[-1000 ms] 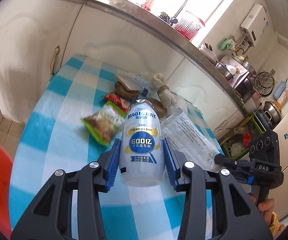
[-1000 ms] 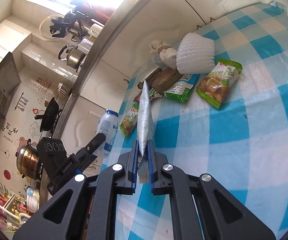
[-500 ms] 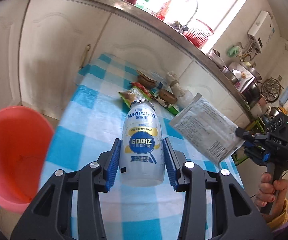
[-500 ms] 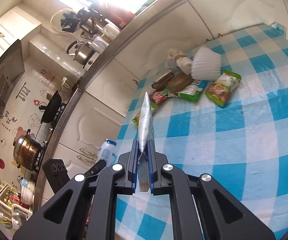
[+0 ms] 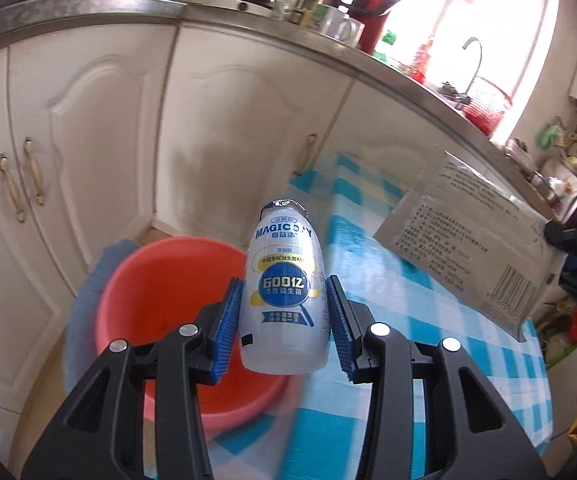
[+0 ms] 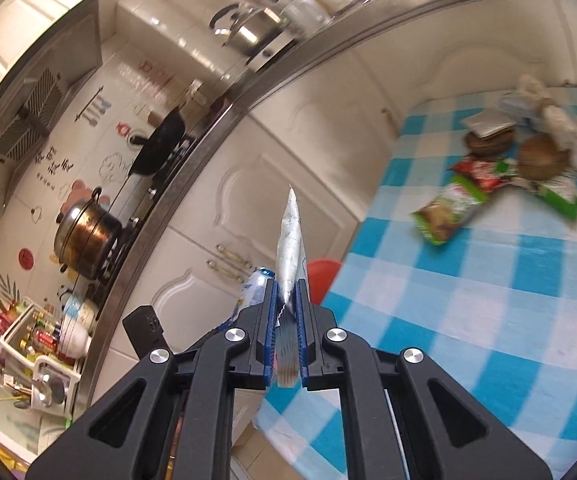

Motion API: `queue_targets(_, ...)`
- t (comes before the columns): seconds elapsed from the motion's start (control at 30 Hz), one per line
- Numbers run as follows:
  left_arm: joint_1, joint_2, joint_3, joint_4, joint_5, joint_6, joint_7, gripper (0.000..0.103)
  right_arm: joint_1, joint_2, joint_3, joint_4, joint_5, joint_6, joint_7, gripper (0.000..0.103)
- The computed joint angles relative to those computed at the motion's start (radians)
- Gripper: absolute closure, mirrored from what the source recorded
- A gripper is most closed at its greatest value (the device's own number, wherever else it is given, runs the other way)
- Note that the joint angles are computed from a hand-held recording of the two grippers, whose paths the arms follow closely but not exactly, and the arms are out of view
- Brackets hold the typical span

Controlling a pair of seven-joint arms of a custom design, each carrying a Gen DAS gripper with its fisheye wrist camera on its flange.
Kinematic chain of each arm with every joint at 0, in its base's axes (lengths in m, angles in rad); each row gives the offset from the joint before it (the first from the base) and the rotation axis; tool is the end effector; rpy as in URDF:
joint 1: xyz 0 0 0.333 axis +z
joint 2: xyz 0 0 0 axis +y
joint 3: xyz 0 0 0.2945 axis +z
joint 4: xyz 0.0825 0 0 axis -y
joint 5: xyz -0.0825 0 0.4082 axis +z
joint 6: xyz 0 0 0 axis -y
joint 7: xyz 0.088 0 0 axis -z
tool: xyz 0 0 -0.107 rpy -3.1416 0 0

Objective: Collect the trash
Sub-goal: 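Carry the held bottle and paper packet with both tools over the red bucket, then open both tools to drop the bottle and packet into the red bucket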

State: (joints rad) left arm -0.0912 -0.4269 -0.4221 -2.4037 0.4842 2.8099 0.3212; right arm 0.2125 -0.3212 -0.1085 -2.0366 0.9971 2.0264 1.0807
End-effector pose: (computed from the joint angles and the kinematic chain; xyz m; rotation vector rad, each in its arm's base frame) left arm 0.4219 -0.2802 0.5145 -2.0232 1.4910 -1.0552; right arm 0.5146 0.0954 0.6129 -1.7027 1.2986 0.3790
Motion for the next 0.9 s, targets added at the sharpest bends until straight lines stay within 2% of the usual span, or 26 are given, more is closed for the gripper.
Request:
queue_targets(0.23, -0.007, 0.020, 0.029, -0.005, -0.016, -0.100, 0.015, 0.059, 0.044, 0.139, 0.071, 0.116, -0.026, -0.030, 0.031, 0.093)
queue_targets(0.47, -0.029, 0.046, 0.070, -0.021, -0.043, -0.119, 0.039, 0.059, 0.056, 0.239, 0.126, 0.184, -0.083, -0.034, 0.059, 0.093)
queue_targets(0.67, -0.030, 0.089, 0.083, -0.011, -0.046, -0.134, 0.050, 0.059, 0.065, 0.303, 0.162, 0.224, -0.167, -0.016, 0.088, 0.091)
queue_targets(0.73, -0.029, 0.109, 0.084, 0.001, -0.040, -0.148, 0.047, 0.054, 0.070, 0.318, 0.173, 0.227, -0.202, 0.002, 0.091, 0.090)
queue_targets(0.8, -0.028, 0.125, 0.078, 0.015, -0.024, -0.180, 0.032, 0.044, 0.072, 0.331, 0.179, 0.230, -0.228, 0.008, 0.106, 0.081)
queue_targets(0.83, -0.029, 0.129, 0.078, 0.018, -0.016, -0.193, 0.022, 0.036, 0.070, 0.334, 0.179, 0.227, -0.230, 0.009, 0.116, 0.063)
queue_targets(0.87, -0.034, 0.130, 0.082, 0.016, -0.015, -0.198, 0.015, 0.035, 0.068, 0.339, 0.178, 0.228, -0.224, 0.004, 0.125, 0.044)
queue_targets(0.9, -0.042, 0.128, 0.091, 0.011, -0.025, -0.196, 0.017, 0.032, 0.063, 0.339, 0.176, 0.224, -0.215, 0.004, 0.128, 0.040)
